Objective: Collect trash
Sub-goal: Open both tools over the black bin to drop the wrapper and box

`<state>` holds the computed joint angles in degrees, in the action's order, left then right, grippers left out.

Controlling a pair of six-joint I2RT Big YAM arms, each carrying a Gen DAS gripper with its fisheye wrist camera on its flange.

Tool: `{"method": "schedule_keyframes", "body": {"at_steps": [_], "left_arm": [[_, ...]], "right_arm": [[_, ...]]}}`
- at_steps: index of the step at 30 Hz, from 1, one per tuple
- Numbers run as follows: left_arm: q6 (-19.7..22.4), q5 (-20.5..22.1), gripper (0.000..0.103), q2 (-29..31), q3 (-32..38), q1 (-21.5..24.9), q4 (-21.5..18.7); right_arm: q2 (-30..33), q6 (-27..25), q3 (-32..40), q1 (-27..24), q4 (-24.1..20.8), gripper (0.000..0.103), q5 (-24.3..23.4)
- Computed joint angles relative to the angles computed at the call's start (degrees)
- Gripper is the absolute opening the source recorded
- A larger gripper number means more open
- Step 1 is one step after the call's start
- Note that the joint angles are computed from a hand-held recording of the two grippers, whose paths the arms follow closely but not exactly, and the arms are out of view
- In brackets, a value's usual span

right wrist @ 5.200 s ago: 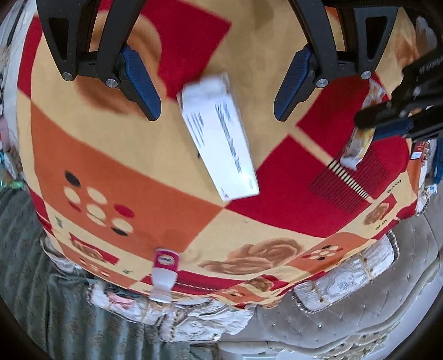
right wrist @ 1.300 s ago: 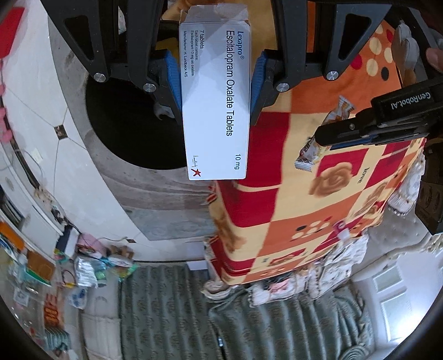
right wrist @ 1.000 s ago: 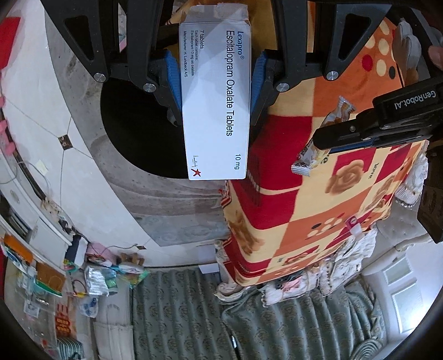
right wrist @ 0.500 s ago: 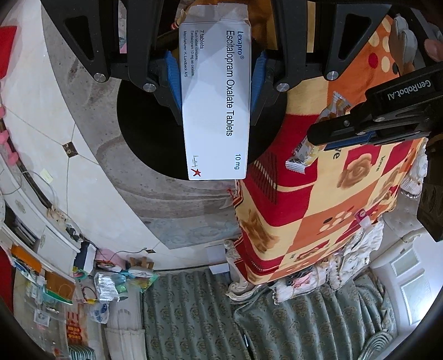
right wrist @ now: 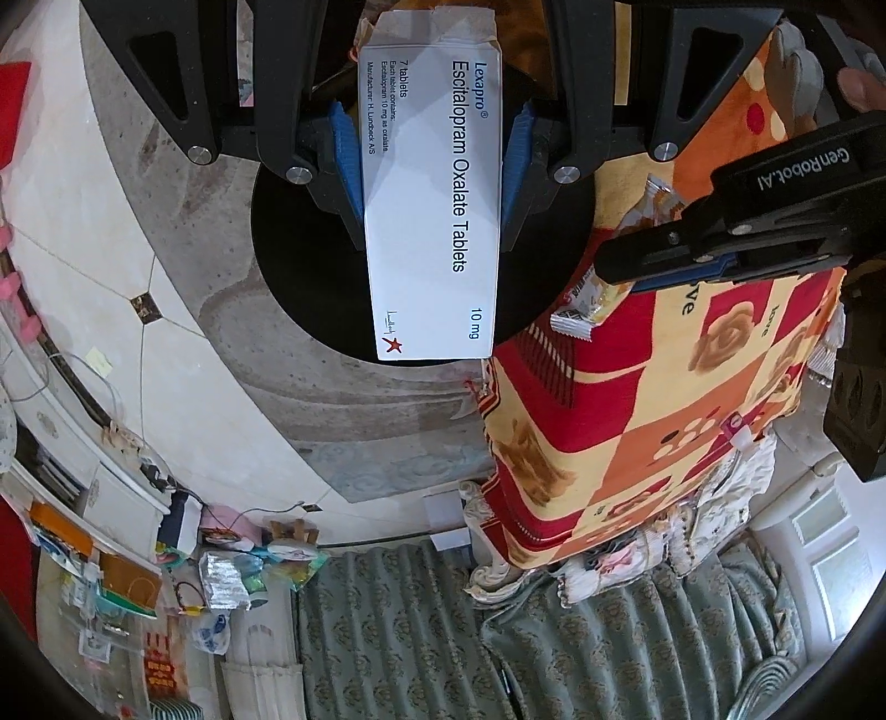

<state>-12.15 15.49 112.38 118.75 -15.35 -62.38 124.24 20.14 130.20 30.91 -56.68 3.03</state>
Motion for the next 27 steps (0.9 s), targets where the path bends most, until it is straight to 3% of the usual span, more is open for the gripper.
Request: {"method": "schedule_keyframes", "body": {"at_steps": [19,23,26,27], "left_arm": [[-1.43,0.24,0.019,0.36,-0.26,-0.38,0.92],[-1.97,1.07,0.020,-0.37,-1.61,-0.12,1.84],[-2.04,1.55,0.030,-0.90,-2.47,0.23,2.56],[-2.20,1.43,0.039,-1.40,-3.22,0.26,3.09]], "right_arm": [[1.07,1.12,1.14,-0.74,-0.52,0.041,-0.48],[1.70,2.17,2.52,-0.95,-1.40,0.047,0.16],[1.78,2.56,2.83,-0.97,-1.48,0.048,0.17],[1.80,2.63,2.91,-0.95,-1.55,0.049,0.22]]}}
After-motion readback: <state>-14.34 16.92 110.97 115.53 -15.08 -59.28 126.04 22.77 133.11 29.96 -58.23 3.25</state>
